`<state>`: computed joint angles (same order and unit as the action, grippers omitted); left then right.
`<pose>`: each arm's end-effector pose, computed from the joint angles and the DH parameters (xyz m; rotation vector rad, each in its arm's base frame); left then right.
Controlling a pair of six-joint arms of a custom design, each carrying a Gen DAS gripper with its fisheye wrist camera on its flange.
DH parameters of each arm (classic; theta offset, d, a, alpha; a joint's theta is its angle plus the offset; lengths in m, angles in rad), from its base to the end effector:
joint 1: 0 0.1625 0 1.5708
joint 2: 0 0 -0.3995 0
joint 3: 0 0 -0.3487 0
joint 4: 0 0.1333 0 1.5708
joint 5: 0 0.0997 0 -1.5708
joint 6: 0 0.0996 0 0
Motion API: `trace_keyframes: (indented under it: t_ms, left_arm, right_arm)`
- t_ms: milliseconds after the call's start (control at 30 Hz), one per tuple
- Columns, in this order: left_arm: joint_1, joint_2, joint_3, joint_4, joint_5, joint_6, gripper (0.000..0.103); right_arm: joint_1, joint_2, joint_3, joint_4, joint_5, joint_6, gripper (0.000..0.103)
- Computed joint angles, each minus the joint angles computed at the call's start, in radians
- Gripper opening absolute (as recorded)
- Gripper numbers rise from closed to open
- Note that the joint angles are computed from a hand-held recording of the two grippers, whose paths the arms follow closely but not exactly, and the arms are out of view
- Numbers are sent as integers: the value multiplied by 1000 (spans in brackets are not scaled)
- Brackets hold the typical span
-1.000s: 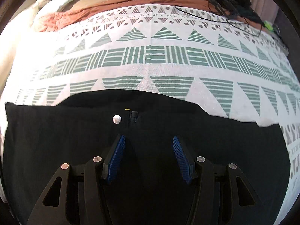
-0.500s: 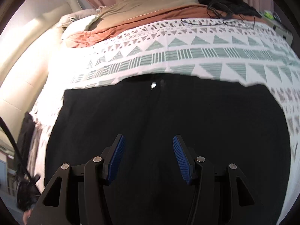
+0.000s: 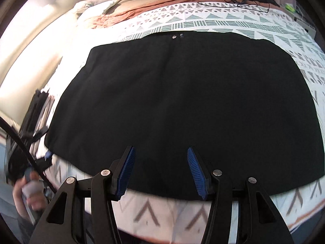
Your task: Fold large clothes
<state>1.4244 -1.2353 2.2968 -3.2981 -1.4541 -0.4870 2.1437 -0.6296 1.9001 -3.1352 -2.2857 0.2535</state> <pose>0.0790 -0.4575 0.2191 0.5444 -2.8232 0.9968 0.3516 -0.4197 0.0215 0.2619 -2.4978 0.7160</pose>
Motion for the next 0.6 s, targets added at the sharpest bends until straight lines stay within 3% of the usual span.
trace_keyframes:
  t_ms: [133,600]
  left_arm:
    - [-4,5,3,38,52,-29,52]
    - [2,56,-47,35,40,-40,52]
  right_arm:
    - [27,24,29,-7,-46,12,51]
    - [-36,175,-140,-2,-140,-70,51]
